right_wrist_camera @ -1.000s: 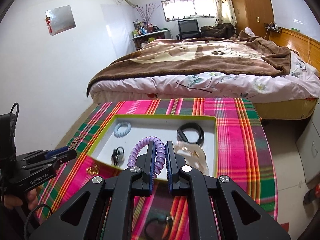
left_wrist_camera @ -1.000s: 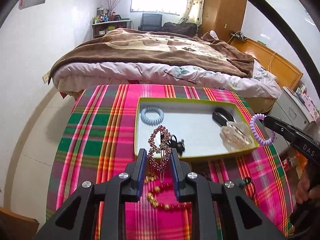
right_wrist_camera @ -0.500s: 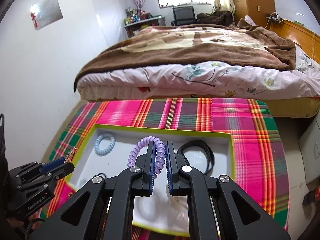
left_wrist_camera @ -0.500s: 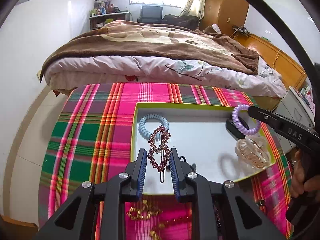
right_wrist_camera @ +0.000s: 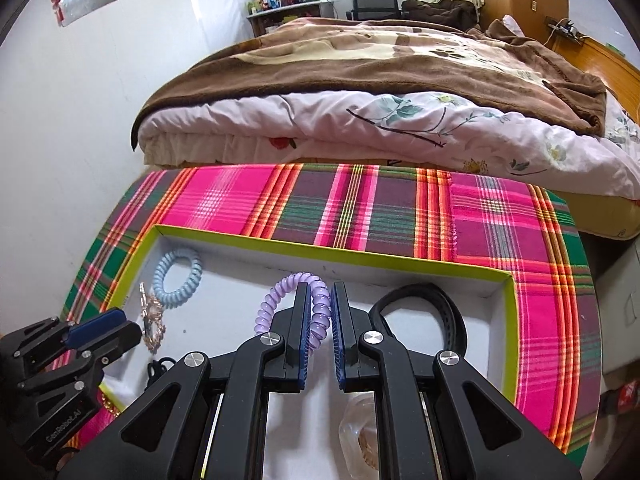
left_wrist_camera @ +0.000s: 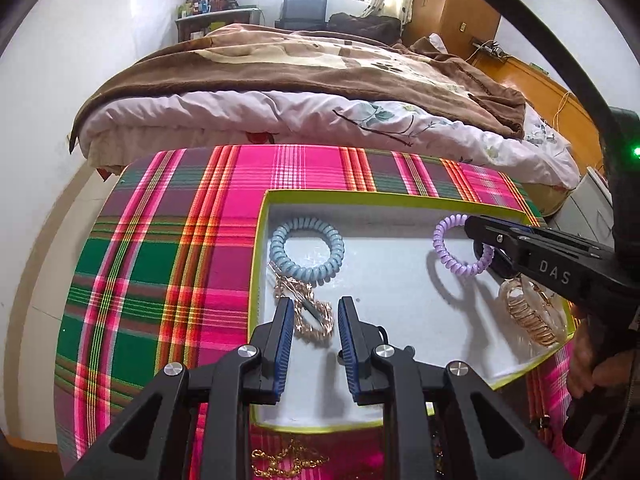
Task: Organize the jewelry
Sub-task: 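Carry the clip and coil over the tray and open both tools to drop them, then lift both tools from the tray and reach the right tool to the black hair tie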
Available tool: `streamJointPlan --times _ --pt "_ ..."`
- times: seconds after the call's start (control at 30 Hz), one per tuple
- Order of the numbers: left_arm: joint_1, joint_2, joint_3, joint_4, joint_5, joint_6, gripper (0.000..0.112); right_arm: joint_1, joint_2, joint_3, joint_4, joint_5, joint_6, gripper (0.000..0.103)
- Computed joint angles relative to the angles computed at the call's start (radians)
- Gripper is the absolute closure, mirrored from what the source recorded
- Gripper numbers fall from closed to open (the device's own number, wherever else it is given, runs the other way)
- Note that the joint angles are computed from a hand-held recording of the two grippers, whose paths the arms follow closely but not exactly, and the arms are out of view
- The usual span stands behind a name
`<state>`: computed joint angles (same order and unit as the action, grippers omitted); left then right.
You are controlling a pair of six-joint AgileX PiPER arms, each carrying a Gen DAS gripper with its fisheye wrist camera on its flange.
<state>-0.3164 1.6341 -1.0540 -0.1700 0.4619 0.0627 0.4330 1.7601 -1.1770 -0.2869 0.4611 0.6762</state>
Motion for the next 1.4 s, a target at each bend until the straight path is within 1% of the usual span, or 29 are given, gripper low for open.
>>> streamJointPlan --times 0.23,0.4,0.67,0.8,0.83,0.9,1.0,1.07,1.1,1.13,1.23,1.33,1.4 --pt "0.003 0.013 0.0 -0.002 0.004 0.003 0.089 0.011 0.028 -0.032 -0.022 0.026 0.018 0.093" --pt "-0.001 0.018 -0.001 0.003 0.002 -0.008 0.089 0.017 0.055 -0.069 -0.025 0.068 0.014 0.093" --pt "0.005 0.016 0.003 -0.009 0.007 -0.004 0.089 0.018 0.076 -0.083 -0.028 0.087 0.02 0.093" --pt "0.008 0.015 0.002 -0.013 0.013 0.0 0.089 0.024 0.075 -0.081 -0.052 0.091 0.052 0.092" --pt "0.006 0.014 0.001 -0.009 0.015 -0.004 0.088 0.025 0.072 -0.08 -0.057 0.089 0.059 0.092" --pt "0.009 0.009 0.006 -0.029 0.015 0.02 0.084 0.025 0.066 -0.075 -0.056 0.084 0.058 0.086" --pt "0.009 -0.001 0.01 -0.053 0.02 0.04 0.078 0.028 0.05 -0.061 -0.069 0.08 0.077 0.081" --pt "0.002 -0.012 0.016 -0.044 0.019 0.03 0.071 0.031 0.035 -0.047 -0.074 0.074 0.088 0.081" --pt "-0.001 -0.018 0.02 -0.03 0.016 0.017 0.063 0.033 0.027 -0.04 -0.077 0.073 0.094 0.081" --pt "-0.004 -0.027 0.026 -0.016 0.011 0.0 0.058 0.036 0.019 -0.033 -0.083 0.072 0.103 0.081" --pt "0.004 -0.05 0.037 -0.036 0.015 0.012 0.058 0.046 -0.018 0.0 -0.097 0.064 0.131 0.081" --pt "-0.003 -0.088 0.059 0.002 0.014 -0.023 0.058 0.06 -0.064 0.041 -0.115 0.051 0.166 0.081" --pt "-0.009 -0.117 0.075 0.022 0.016 -0.042 0.056 0.072 -0.096 0.068 -0.131 0.046 0.187 0.08"
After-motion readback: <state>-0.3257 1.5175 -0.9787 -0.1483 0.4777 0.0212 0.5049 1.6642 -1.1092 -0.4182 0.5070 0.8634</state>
